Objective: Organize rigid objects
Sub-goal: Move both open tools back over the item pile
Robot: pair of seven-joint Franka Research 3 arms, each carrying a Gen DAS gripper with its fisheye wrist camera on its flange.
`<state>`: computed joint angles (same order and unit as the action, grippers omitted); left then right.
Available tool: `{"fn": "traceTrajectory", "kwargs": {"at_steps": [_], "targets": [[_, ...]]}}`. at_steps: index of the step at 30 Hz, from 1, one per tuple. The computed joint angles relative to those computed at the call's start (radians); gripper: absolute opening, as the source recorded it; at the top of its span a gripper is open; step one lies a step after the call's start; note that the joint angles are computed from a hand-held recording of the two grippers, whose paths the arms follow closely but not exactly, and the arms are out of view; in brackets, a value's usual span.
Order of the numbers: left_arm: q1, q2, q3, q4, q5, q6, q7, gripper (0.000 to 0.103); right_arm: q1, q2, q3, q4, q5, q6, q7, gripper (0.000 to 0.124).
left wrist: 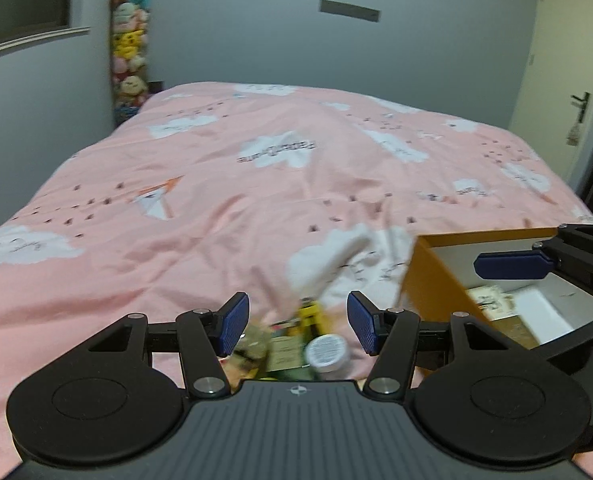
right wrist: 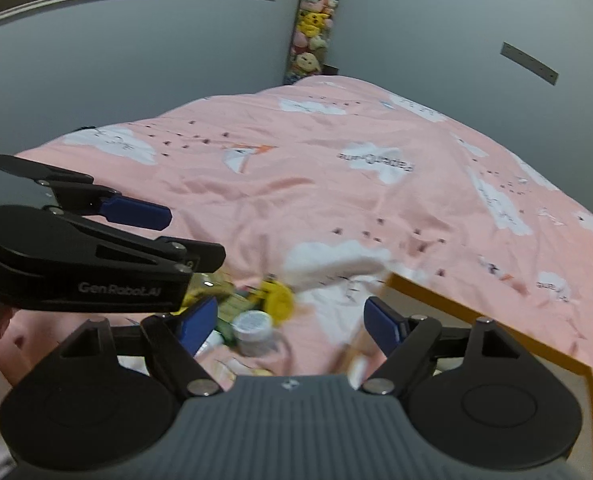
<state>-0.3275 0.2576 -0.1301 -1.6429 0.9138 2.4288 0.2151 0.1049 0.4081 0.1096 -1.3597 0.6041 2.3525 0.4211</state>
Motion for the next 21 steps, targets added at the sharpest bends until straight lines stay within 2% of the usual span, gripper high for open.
{"fn": "traceTrajectory", "kwargs": {"at_steps": [8,12,15,18,21], "targets": [[0.057,-0.067,-0.01,-0.122,-0.105,0.043,0.005,0.067,0.041,0.019,0.001,-0.019,-0.019,-0.01,0.101,0.079],[0.091,-0.081,-0.016,-0.171,-0.191,0.098,0.021,0.064,0.061,0.05,-0.006,0.0,-0.059,-0.01,0.175,0.079],[0.1,-0.089,-0.01,-0.202,-0.202,0.118,-0.014,0.063,0.062,0.073,-0.001,0.019,-0.071,-0.025,0.211,0.078],[0.124,-0.102,-0.009,-0.243,-0.247,0.183,-0.031,0.06,0.071,0.096,-0.004,0.04,-0.096,-0.03,0.249,0.065],[0.142,-0.112,-0.002,-0.276,-0.272,0.249,-0.053,0.059,0.08,0.13,-0.01,0.08,-0.127,-0.046,0.303,0.058]]}}
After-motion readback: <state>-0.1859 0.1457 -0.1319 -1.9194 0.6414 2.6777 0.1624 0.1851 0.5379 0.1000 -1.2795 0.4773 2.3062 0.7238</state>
